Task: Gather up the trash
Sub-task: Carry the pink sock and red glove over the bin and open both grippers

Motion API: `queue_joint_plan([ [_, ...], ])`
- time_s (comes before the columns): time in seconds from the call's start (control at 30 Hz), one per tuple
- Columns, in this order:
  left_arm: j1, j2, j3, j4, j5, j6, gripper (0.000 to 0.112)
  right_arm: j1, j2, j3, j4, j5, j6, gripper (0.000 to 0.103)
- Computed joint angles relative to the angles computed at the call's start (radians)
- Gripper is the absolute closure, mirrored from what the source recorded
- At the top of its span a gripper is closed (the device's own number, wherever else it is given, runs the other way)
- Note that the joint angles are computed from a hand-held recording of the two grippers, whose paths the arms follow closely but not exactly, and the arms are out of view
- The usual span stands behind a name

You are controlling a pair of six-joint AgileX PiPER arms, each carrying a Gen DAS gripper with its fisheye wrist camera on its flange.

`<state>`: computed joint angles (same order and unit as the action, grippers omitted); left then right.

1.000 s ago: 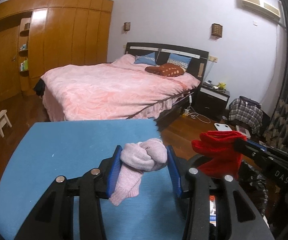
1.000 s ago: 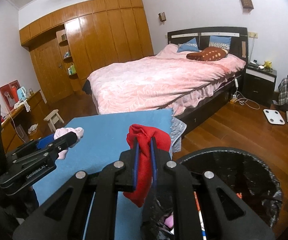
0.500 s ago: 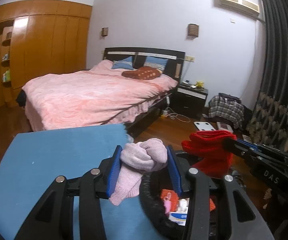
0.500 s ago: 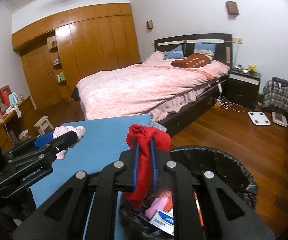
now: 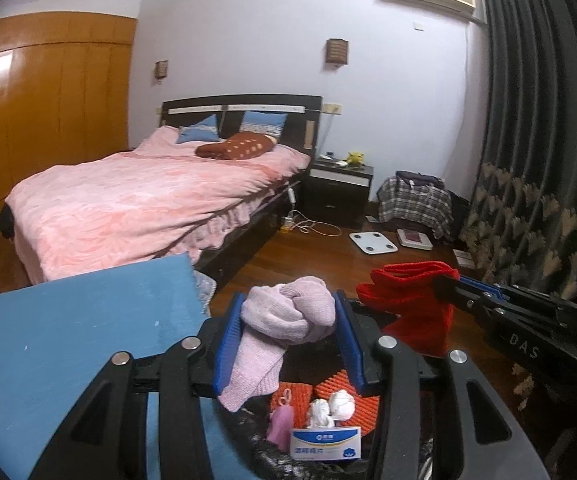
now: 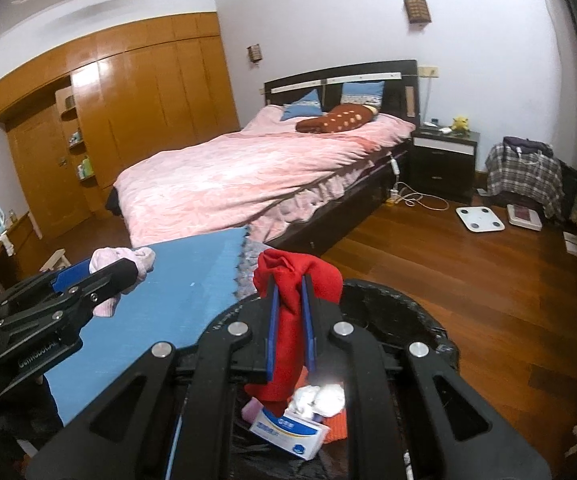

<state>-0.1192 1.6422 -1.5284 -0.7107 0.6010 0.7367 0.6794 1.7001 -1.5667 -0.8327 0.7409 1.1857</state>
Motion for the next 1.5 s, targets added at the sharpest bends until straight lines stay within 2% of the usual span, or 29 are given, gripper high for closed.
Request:
queue_joint_plan([
  [0.47,-0.068,0.082,-0.037,-0.008,0.002,0.034,0.068,-0.041,-0.063,0.131,-0.041,0.0,0.085,0.093],
  [0.8,-0.117,0.167,-0.098,0.051,-0.011,-0.004,0.068,-0.095,-0.033,0.141,-0.002,-0.034,0.063,0.093],
  [1.13,-0.111,0.267,-0.231,0.088,0.063,-0.044,0.065,-0.145,0.011,0.126,0.071,-0.077,0.005,0.09],
  [1.2,-0.106,0.28,-0.248,0.088,0.078,-0.046,0.06,-0.147,0.019,0.119,0.077,-0.068,0.003,0.085],
  [1.27,-0.102,0.285,-0.256,0.083,0.082,-0.051,0.049,-0.147,0.024,0.114,0.068,-0.062,0.015,0.073],
  [1.43,-0.089,0.284,-0.259,0.094,0.081,-0.069,0.042,-0.144,0.021,0.121,0.047,-0.056,0.041,0.057],
  [1.5,-0.078,0.278,-0.253,0.092,0.08,-0.07,0.038,-0.133,0.02,0.119,0.026,-0.037,0.065,0.045],
])
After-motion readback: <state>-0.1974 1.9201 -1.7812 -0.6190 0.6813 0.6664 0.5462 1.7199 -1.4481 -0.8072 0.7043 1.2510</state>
